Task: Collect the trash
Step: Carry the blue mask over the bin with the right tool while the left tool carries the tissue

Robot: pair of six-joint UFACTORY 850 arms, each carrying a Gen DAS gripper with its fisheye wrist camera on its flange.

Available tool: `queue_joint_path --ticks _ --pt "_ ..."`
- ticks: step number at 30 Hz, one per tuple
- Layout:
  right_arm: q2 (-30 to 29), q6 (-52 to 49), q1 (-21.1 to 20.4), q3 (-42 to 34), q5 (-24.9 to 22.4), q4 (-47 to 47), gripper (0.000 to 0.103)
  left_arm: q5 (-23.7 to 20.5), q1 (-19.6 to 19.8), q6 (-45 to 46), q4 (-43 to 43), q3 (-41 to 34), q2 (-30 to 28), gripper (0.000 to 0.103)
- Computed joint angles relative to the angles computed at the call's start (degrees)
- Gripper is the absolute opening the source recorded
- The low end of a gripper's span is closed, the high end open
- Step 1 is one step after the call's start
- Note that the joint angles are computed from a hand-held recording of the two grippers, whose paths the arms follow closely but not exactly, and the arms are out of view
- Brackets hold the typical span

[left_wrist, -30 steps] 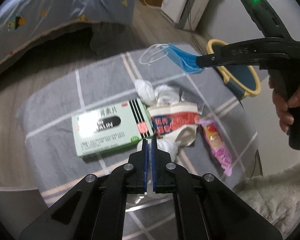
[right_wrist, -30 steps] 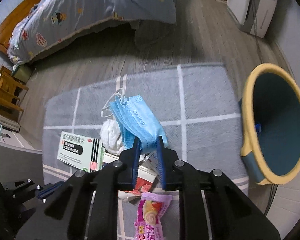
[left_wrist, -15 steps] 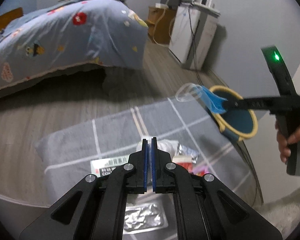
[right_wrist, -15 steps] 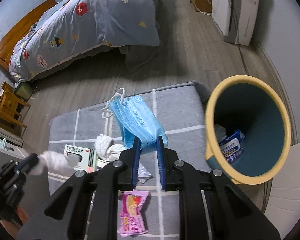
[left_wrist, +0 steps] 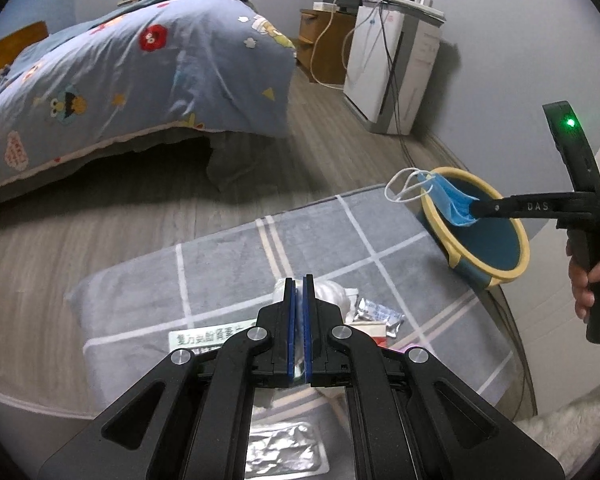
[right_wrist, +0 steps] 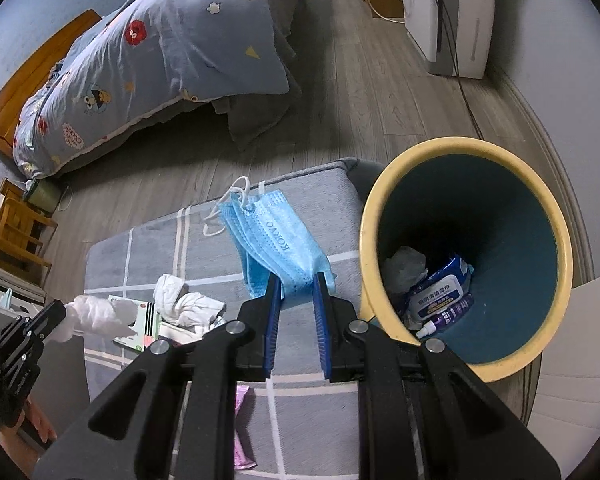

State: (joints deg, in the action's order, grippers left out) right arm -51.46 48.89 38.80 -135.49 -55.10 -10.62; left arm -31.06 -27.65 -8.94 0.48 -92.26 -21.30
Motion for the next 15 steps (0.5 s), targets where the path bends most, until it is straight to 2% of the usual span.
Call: queue_joint_path --ticks 10,15 --pt "9.59 8.17 -3.59 16.00 6.76 -2.99 0.016 1.10 -2.17 -1.55 0.66 -3.01 -1.67 0.004" --pt "12.99 10.19 -5.20 22.25 8.98 -2.37 0.016 -1.01 -4.23 0.44 -1.25 -9.15 -5.86 0.004"
